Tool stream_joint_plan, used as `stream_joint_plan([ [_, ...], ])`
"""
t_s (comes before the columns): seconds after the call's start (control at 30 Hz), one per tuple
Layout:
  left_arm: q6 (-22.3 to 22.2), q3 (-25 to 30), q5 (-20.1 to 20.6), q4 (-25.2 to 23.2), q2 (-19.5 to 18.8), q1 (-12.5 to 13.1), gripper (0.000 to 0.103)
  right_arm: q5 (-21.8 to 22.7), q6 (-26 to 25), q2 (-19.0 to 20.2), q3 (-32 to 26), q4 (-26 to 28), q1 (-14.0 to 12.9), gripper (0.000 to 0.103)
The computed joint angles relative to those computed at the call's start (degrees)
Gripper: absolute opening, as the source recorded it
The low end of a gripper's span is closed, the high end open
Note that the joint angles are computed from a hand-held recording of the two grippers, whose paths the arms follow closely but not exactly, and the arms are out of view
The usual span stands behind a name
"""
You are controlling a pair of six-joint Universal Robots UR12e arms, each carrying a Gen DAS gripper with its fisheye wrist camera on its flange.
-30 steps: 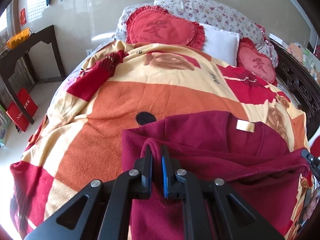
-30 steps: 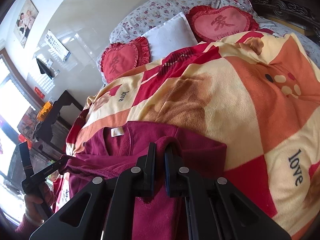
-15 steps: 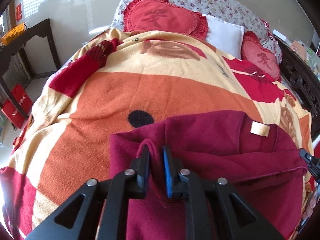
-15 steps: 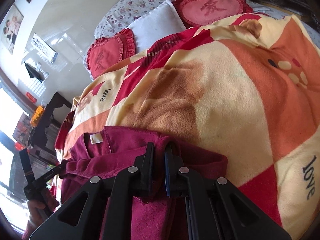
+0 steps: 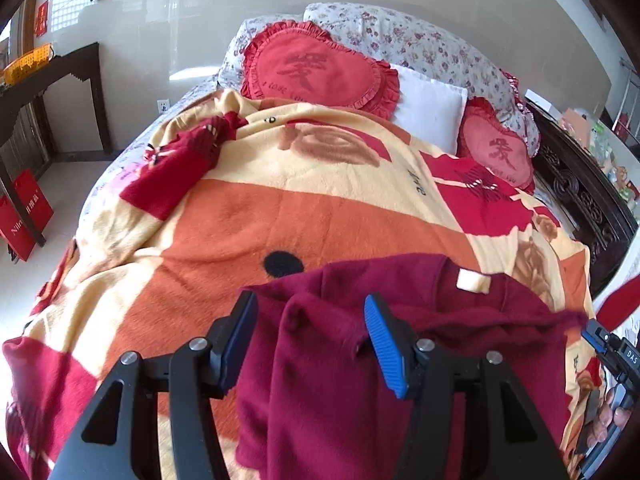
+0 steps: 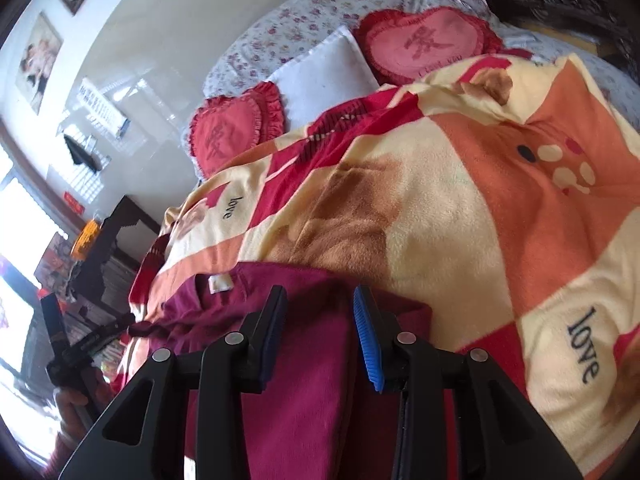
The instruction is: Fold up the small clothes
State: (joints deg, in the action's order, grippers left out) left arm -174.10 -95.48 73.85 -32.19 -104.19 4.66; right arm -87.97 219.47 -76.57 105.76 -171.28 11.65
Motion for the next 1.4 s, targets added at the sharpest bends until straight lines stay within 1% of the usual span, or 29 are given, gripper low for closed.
stream_joint_plan([
  [0.13, 0.2, -2.0, 0.3, 0.8, 1.2, 0.5, 0.061, -1.2, -4.1, -0.7, 0.7, 1.1, 1.4, 0.016],
  [0.23, 1.3, -1.2, 2.5, -1.2, 0.1, -0.4, 0.061, -0.4, -6.8, 0.3, -0.8, 3.7, 1.9, 0.016],
  [0.33, -0.3, 0.2, 3.4, -1.5, -1.6, -1.2, 0.061, -1.6, -8.3, 2.0, -3.3, 4.6, 2.4, 0.016],
  [0.4, -1.7, 1.4, 4.5, -1.9, -3.0, -1.7, 0.061, -1.2, -7.9, 3.7, -5.4, 3.9, 2.2, 0.016],
  [0.47, -3.4, 2.9, 5.5, -3.3, -4.4, -1.9, 0.061, -0.7, -6.6, 5.4, -7.6, 4.3, 1.8, 0.016],
  [0.53, -3.9, 4.7, 6.9, -5.7, -6.0, -2.2, 0.062, -1.0, -6.2, 6.8, -9.5, 5.5, 1.6, 0.016],
  [0.57, -4.0, 5.2, 7.4, -6.4, -6.6, -2.3, 0.062, -1.8, -6.1, 7.5, -10.6, 7.0, 1.5, 0.016],
  [0.63, -3.6, 5.5, 7.8, -6.4, -7.1, -2.5, 0.065, -3.2, -5.3, 8.9, -12.4, 10.8, 1.3, 0.016],
  [0.67, -2.9, 5.3, 8.5, -5.6, -7.2, -2.7, 0.067, -3.2, -4.8, 9.3, -12.7, 11.1, 1.2, 0.014],
  [0.73, -2.2, 5.0, 9.4, -4.7, -7.0, -3.0, 0.069, -3.7, -4.1, 9.7, -12.4, 8.8, 1.2, 0.014],
  [0.77, -1.9, 4.7, 9.5, -4.3, -6.9, -2.9, 0.069, -3.9, -4.0, 9.7, -12.5, 8.9, 1.2, 0.014],
  [0.87, -1.3, 4.0, 9.6, -4.3, -6.0, -2.7, 0.069, -3.4, -3.5, 8.9, -12.5, 10.8, 1.3, 0.014],
  [0.93, -0.8, 3.3, 9.3, -4.6, -5.2, -2.4, 0.069, -1.7, -2.9, 7.8, -11.5, 11.0, 1.3, 0.014],
  [1.03, -0.5, 1.8, 8.0, -4.9, -3.4, -1.7, 0.069, 0.9, -3.5, 5.1, -8.4, 10.3, 1.5, 0.015],
  [1.2, 2.1, -0.9, 6.9, -4.7, -0.5, -1.2, 0.069, 2.5, -5.4, 1.5, -3.9, 11.5, 2.7, 0.017],
  [1.3, 3.9, -2.5, 6.3, -4.7, 1.2, -1.0, 0.069, 3.0, -5.5, -0.3, -1.6, 12.3, 3.3, 0.018],
  [1.4, 5.3, -4.1, 5.6, -4.6, 2.8, -0.6, 0.069, 3.2, -4.7, -1.7, 0.4, 11.9, 3.6, 0.018],
])
